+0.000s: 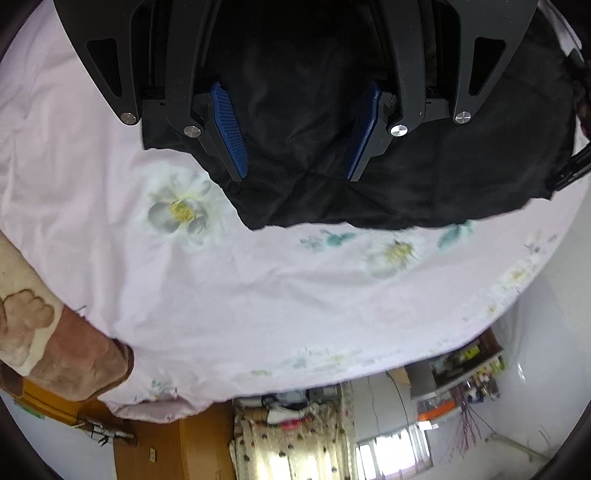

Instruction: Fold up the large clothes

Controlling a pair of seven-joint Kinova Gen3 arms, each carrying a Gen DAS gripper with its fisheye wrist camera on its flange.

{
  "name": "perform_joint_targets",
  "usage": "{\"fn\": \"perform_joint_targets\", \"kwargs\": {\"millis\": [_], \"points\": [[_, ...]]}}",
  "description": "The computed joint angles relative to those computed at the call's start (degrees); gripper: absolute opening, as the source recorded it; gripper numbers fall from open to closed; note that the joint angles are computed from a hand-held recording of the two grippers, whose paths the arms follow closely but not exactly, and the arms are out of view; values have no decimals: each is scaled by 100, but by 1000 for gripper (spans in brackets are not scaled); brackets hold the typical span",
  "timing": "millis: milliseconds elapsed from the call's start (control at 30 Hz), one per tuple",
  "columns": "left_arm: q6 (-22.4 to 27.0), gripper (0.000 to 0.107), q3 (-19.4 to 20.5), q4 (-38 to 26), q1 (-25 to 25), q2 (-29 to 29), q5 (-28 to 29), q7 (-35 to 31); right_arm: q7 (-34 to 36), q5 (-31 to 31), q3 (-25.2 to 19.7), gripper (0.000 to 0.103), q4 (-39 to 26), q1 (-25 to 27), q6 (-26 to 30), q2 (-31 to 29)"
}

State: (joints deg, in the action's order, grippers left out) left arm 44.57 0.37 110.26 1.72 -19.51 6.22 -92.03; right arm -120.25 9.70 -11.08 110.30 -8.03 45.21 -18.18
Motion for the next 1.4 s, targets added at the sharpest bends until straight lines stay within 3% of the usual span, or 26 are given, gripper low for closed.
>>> {"fn": "perform_joint_targets", "kwargs": {"millis": [133, 267, 367, 467, 533, 733, 833, 967, 1067, 1200, 1400], "points": [[-85, 61, -318, 215, -137, -271, 60, -36, 237, -209, 17, 55, 108, -52, -64, -471], [-165, 70, -667, 566, -169, 31, 391, -259, 154, -484, 203, 54, 315, 22, 45, -25], [-199, 70, -610, 584, -256, 26, 474, -289, 66, -579, 314, 51, 459, 102, -150, 24], [-81, 64, -319, 468, -446, -124, 179, -75, -129, -222, 7, 50, 112, 156, 314, 116], [-26, 53, -140, 425, -550, -421, -83, 93, -268, -23, -128, 50, -12, 138, 513, -52], [411, 53, -458, 400, -67, -1227, 109, -165, -59, -156, -184, 50, 160, -13, 593, -880], [486, 53, -325, 647, -110, -1039, 1, -161, -28, -292, -155, 50, 444, 39, 616, -768], [376, 53, -495, 872, -128, -876, 108, -246, 31, -552, 144, 43, 736, 77, 407, -768], [632, 49, -365, 638, -201, -991, 23, -173, -12, -474, -20, 40, 487, 191, 739, -808], [891, 48, -527, 573, -111, -1353, 73, -272, 45, -629, -1, 40, 439, 129, 885, -1233], [1058, 48, -671, 783, -77, -1112, 216, -398, 44, -656, -216, 40, 719, 192, 1011, -1151]]}}
